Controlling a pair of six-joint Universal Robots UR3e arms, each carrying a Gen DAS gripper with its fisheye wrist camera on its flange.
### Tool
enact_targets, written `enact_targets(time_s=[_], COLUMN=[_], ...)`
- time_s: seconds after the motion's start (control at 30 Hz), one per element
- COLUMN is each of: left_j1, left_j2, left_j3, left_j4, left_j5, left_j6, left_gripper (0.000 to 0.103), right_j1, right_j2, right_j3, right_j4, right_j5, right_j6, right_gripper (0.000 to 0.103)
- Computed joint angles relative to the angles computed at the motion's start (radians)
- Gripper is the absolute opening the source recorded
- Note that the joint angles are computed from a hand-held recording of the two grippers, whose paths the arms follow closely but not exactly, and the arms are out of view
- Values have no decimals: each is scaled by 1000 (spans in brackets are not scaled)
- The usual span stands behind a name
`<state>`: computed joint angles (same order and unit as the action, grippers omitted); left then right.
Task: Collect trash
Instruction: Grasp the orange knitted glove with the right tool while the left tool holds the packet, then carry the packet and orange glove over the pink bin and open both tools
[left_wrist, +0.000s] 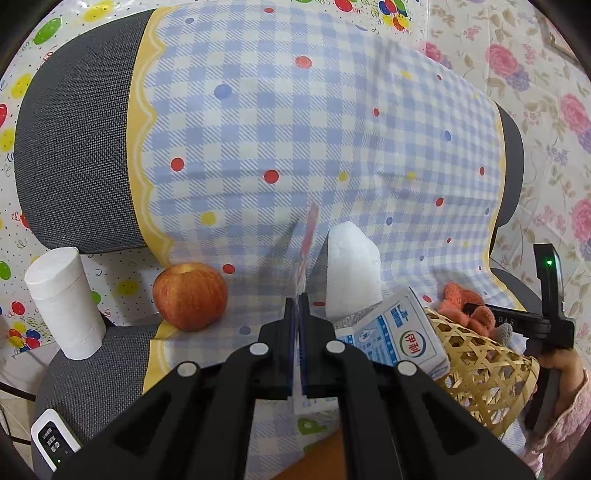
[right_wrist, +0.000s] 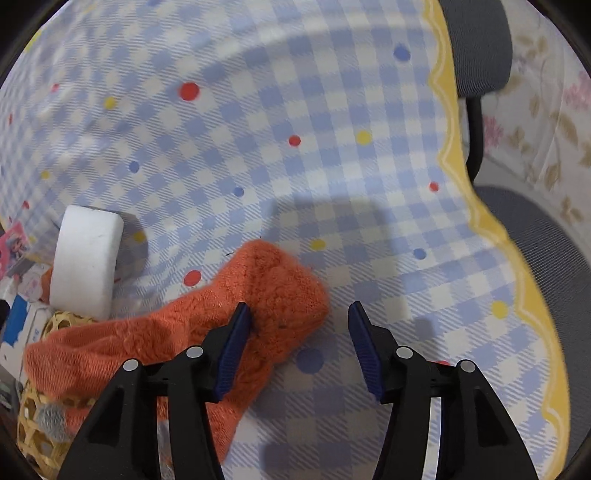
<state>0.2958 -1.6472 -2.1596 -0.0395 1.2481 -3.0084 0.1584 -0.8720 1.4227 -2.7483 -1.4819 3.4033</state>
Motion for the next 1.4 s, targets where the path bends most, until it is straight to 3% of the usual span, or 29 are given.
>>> enact_targets(time_s=[0.03, 0.17, 0.43, 0.6, 0.87, 1.1, 1.4], left_j1=[1, 7, 66, 90, 0, -205, -524], left_j2=[2, 21, 196, 366, 542, 539, 414], left_j3=[0, -5, -45, -75, -124, -145, -106], left_j4=[-3, -12, -72, -150, -268, -221, -65], left_j5=[1, 7, -70, -162, -228, -194, -49], left_j6=[0, -1, -11, -8, -1, -35, -93], left_gripper=[0, 0, 0, 0, 0, 0, 0], right_j1=[-7, 6, 25, 55, 77, 113, 151], right_j2=[-1, -42, -358, -561, -821, -1048, -1338], right_j3=[5, 59, 278, 376, 621, 820, 944], right_j4=[-10, -82, -304, -283, -263, -216, -39], right_j5=[25, 18, -69, -149, -214, -292, -417], right_j6=[-9, -22, -17, -49, -20, 19, 60], right_gripper=[35, 17, 16, 16, 16, 16, 16])
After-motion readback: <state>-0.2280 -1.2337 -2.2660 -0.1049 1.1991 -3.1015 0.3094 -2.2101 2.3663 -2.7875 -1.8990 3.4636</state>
